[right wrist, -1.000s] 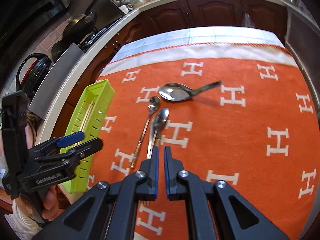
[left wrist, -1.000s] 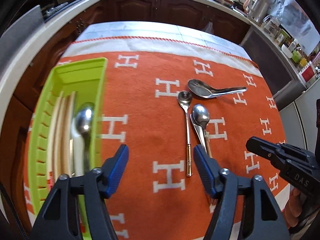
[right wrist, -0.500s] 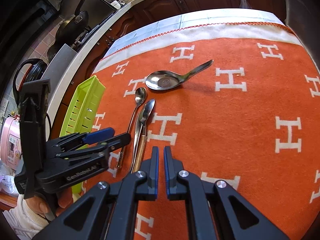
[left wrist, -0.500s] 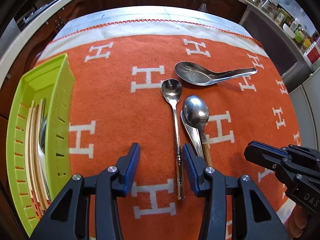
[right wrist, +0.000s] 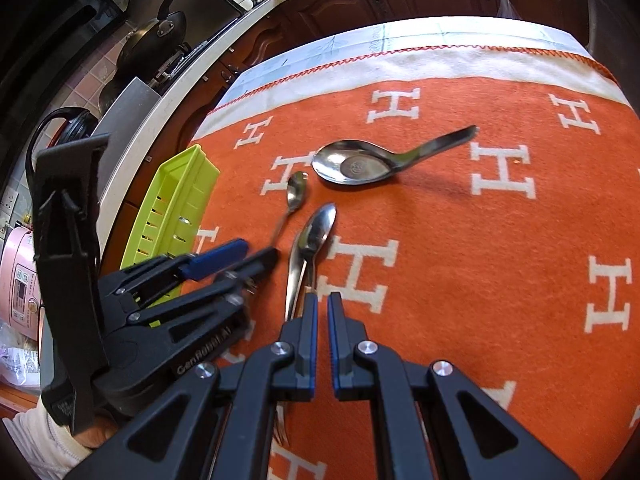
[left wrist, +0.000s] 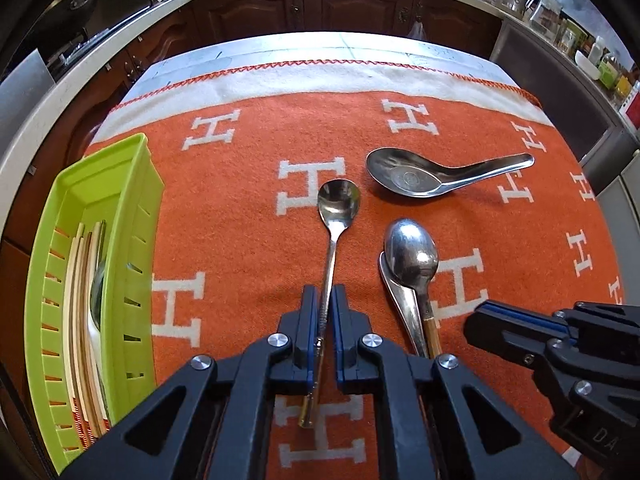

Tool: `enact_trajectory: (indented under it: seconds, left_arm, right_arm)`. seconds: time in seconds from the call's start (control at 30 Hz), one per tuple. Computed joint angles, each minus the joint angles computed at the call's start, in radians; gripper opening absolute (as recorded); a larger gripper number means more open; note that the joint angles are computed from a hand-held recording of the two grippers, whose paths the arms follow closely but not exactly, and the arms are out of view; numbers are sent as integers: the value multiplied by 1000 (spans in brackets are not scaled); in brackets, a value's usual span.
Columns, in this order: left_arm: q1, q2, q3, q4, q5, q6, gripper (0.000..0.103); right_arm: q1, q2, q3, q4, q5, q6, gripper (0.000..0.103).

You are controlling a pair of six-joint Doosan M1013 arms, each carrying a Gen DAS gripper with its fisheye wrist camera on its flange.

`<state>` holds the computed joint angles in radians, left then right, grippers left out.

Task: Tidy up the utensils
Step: 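Grasp the gold-handled teaspoon with the left tool while the right tool grasps a silver spoon, then lower both held spoons into the green tray and open both tools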

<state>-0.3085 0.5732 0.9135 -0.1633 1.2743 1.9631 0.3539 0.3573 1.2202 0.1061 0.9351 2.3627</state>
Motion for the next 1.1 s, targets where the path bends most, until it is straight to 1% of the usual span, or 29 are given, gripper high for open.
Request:
enact_trajectory:
  seconds: [0.07,0.13,0.2,0.37,0.53,0.57,0.63,0.67,0.8,0.97,1.1]
  left_arm:
    - [8,7,-14,-18,23,-7,2]
    - [12,7,-19,-14,36,-11,2]
    - [20,1,-21,-24,46,-7,2]
    - [46,-27,-23,-58,38,13,2]
    - [80,-40,-44,-65,26,-8,2]
    - [88,-43,-45,-63,19,-12,2]
    - [100,-51,-42,-56,2,-17,2]
    - [107,-56,-39,-53,-10,-21,2]
    - [133,-65,-40,-58,-37,-41,2]
    - [159,-89,-20,-73,-94,-36,2]
    - [181,-101,-2,-90,-127,-38,2]
  right_arm:
    - [-2,4,-3,3,-5,2,14]
    - [-3,10,-8,6,-11,3,17]
    - [-3,19,-19,-8,-2,8,17]
    - [1,38,-39,-51,7,25,17]
    - [7,52,-54,-95,12,36,16]
    - [10,55,-59,-102,17,32,15]
    - [15,61,-71,-109,28,14,7]
    - [20,63,-76,-129,31,19,5]
    - [37,72,-103,-201,69,42,3]
    - [56,52,-115,-296,75,85,2]
    - [74,29,-130,-368,61,102,2]
